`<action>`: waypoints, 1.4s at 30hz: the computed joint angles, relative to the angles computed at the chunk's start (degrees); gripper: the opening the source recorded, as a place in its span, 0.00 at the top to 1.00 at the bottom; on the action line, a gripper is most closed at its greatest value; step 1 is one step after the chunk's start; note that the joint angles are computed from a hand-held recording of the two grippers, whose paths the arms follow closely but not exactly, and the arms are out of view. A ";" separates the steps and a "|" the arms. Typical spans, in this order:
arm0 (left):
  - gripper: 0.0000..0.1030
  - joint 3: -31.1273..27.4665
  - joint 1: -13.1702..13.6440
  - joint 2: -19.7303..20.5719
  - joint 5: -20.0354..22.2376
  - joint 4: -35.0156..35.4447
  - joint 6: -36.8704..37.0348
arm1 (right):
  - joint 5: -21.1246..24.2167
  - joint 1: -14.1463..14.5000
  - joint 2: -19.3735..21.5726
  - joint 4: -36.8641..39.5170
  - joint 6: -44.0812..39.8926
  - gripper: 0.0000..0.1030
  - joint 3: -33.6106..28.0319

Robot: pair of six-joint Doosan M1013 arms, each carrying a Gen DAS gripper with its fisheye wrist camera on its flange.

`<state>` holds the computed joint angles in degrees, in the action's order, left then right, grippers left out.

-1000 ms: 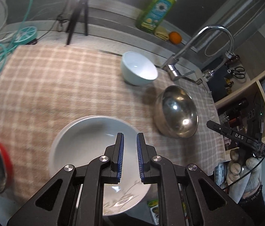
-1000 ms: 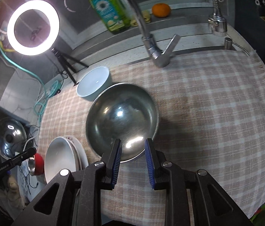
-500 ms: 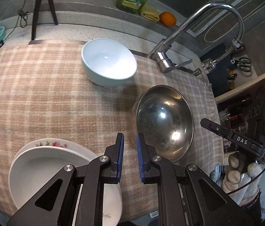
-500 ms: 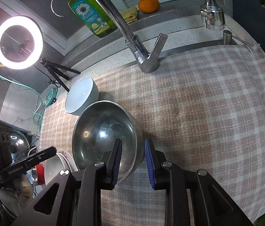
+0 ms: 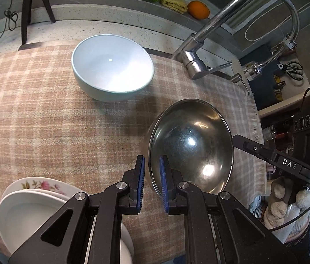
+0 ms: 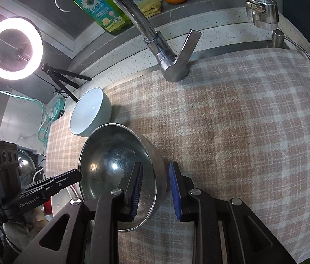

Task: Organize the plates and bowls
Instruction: 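Close both grippers on the rim of the steel bowl, then lift the steel bowl and carry it beside the plate stack with both grippers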

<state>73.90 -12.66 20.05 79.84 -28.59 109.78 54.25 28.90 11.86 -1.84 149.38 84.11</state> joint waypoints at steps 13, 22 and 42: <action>0.89 -0.47 -0.85 0.83 0.27 1.23 -0.53 | 1.95 -0.69 1.33 4.28 -4.17 0.90 -0.69; 0.90 -1.57 -1.00 1.70 2.58 2.10 0.15 | 3.90 -0.39 2.08 3.60 -4.50 0.92 -2.00; 0.90 0.45 -0.67 -0.10 2.89 2.55 0.90 | 4.30 0.58 1.07 4.34 -3.02 0.92 -1.01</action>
